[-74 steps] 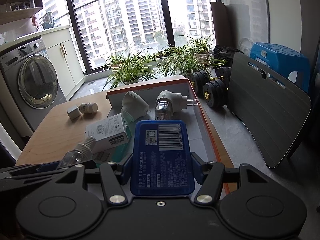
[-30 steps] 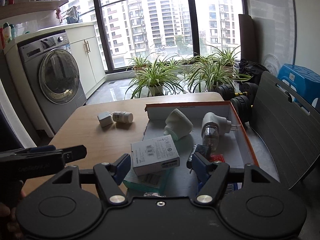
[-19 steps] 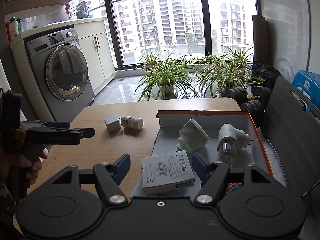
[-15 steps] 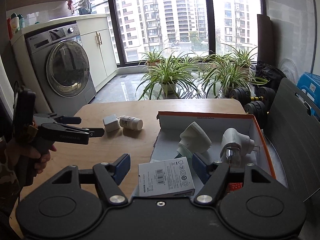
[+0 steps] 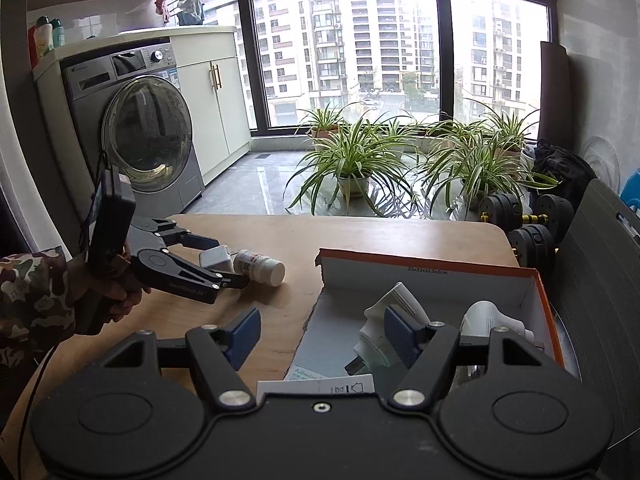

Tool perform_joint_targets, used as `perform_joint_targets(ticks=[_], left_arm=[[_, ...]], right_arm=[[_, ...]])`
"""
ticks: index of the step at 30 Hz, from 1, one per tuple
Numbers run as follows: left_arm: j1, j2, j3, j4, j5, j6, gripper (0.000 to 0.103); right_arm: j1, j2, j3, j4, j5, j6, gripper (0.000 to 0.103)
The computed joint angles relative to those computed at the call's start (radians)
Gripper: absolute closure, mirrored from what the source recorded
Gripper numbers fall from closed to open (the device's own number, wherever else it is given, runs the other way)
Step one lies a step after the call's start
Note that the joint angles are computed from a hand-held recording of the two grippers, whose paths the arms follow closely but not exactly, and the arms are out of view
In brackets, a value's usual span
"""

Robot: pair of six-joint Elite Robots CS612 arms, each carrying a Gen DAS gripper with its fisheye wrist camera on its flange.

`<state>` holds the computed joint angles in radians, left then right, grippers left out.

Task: Organize rigid objects
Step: 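Grasp the white cube charger with the left tool while the right tool grasps the pill bottle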

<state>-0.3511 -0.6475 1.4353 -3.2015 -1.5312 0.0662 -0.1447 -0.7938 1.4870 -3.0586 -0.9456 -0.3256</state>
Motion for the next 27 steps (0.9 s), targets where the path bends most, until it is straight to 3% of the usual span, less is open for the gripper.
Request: perform_joint_targets(ticks=[1, 4, 5, 7, 11, 15, 20, 24, 27], left_arm=[[0.002, 0.0, 0.005, -0.008, -0.015, -0.019, 0.034], [0.0, 0.001, 0.022, -0.054, 0.0, -0.076, 0.059], [-0.001, -0.003, 0.027, -0.06, -0.005, -0.108, 0.061], [-0.004, -0.011, 0.045, -0.074, -0.005, -0.159, 0.061], [-0.024, -0.035, 0.081, -0.077, 0.074, -0.246, 0.061], [-0.041, -0.064, 0.128, -0.075, 0.153, -0.348, 0.061], [-0.055, -0.099, 0.191, -0.102, 0.195, -0.434, 0.061], [-0.063, -0.111, 0.213, -0.116, 0.207, -0.495, 0.06], [-0.065, -0.115, 0.22, -0.118, 0.209, -0.552, 0.061]], right_arm=[[0.003, 0.005, -0.01, 0.01, 0.004, -0.002, 0.022], [0.015, 0.02, -0.045, 0.061, 0.023, -0.052, 0.022], [0.02, 0.026, -0.058, 0.081, 0.029, -0.075, 0.022], [0.034, 0.043, -0.103, 0.156, 0.049, -0.14, 0.022], [0.068, 0.088, -0.209, 0.282, 0.055, -0.282, 0.022], [0.115, 0.147, -0.336, 0.421, -0.004, -0.444, 0.022], [0.159, 0.215, -0.456, 0.549, -0.103, -0.522, 0.023], [0.17, 0.263, -0.535, 0.639, -0.104, -0.508, 0.032], [0.165, 0.279, -0.575, 0.697, -0.056, -0.441, 0.061]])
